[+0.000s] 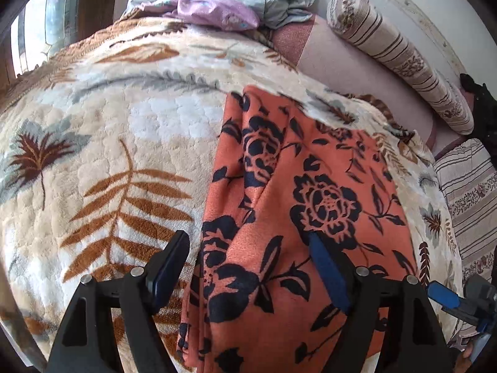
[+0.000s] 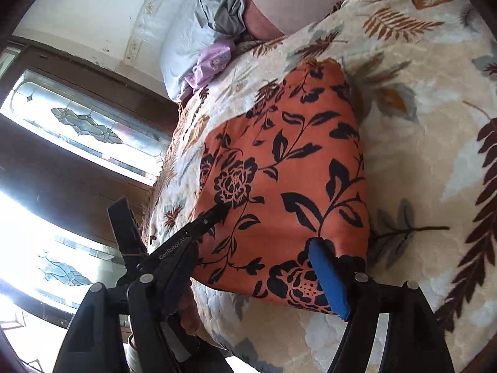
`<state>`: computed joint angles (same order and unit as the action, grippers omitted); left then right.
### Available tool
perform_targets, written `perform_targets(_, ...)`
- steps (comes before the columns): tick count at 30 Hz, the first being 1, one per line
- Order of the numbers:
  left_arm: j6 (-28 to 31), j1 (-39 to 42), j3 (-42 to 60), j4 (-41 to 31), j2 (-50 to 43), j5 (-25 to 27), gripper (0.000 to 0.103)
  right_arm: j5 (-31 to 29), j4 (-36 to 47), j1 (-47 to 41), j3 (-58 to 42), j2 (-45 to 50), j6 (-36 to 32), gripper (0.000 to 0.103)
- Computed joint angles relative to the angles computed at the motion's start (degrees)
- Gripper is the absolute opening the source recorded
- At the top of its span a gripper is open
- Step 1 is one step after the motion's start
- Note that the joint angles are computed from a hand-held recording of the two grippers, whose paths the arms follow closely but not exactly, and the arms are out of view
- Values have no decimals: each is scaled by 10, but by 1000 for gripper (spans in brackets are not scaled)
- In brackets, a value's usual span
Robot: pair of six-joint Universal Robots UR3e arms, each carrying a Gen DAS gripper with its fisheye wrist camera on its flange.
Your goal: Fold small clothes
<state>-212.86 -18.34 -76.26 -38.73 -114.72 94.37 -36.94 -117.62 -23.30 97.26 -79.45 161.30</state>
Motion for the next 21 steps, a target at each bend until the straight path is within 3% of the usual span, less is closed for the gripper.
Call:
perform_targets(3, 39, -25, 0, 44, 3, 34, 80, -14, -18, -36, 5, 6, 14, 78)
perform_targets(7, 63, -38, 100, -73, -65, 34, 80, -19, 12, -45, -38, 80, 20, 79)
perform_targets(9, 80, -52, 120, -72, -83, 69, 81, -10, 11, -31, -62, 116, 25, 79)
perform_targets(10, 83, -54, 128, -81, -85, 74, 81, -5, 16, -26, -75, 133, 29, 77)
perform_targets(12, 81, -48, 116, -73, -78, 65, 81, 6, 27, -12, -98, 159, 39, 63)
perform_targets(14, 79, -41, 105, -70, -71, 50, 81, -57, -18, 20, -101, 143, 58, 49)
perform_targets(16, 79, -38, 107, -72, -71, 42, 83, -114, -44, 40, -94, 125, 55, 42)
perform_targets(19, 81, -49, 136, -88, -90, 63, 83, -208, -130, 84, -64, 115, 47, 42)
perform_targets(21, 78, -44, 128, -83, -85, 55, 83, -201, -121, 86, -63, 99, 36, 47)
